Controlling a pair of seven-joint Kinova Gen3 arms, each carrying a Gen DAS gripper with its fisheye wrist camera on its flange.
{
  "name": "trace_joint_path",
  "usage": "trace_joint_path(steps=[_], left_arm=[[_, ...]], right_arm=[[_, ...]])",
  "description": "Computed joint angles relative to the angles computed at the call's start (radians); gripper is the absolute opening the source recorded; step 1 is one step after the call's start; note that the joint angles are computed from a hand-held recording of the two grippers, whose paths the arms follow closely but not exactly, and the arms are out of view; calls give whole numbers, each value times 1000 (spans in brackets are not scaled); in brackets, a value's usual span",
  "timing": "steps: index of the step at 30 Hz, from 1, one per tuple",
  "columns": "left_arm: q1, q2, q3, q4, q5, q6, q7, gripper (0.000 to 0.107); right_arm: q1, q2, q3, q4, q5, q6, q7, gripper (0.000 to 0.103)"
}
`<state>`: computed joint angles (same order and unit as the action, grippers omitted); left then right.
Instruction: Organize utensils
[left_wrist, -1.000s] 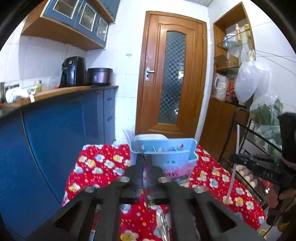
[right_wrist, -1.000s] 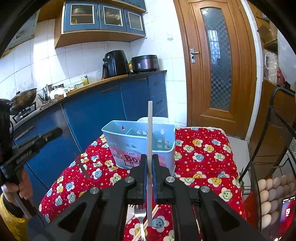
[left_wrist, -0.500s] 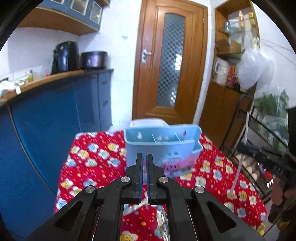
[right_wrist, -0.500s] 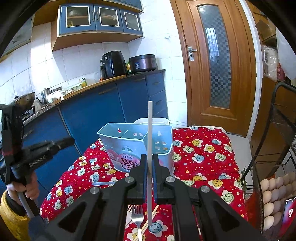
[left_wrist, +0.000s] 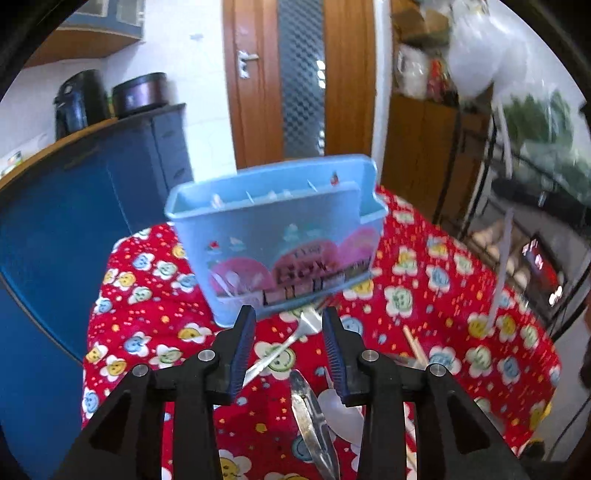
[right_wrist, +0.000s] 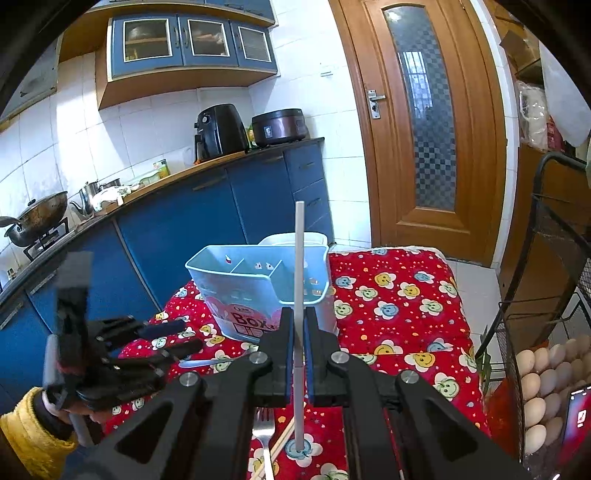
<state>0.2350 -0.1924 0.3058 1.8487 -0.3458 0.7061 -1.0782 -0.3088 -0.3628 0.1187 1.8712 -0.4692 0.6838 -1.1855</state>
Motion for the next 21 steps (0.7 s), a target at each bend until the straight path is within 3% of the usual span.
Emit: trace_joint_path(steps=[3,11,21], left_arm=[[15,60,8,-19,-15,22,-16,38],[95,188,-59,-76,-8,69,-101,38],[131,258,-123,-111,25,65,-151,38]], right_arm=[[-5,4,14,5,-8,3,11,6],[-4,24,56,17,-55,14,64,6],[21,55,92,25,-155,23,168,6]])
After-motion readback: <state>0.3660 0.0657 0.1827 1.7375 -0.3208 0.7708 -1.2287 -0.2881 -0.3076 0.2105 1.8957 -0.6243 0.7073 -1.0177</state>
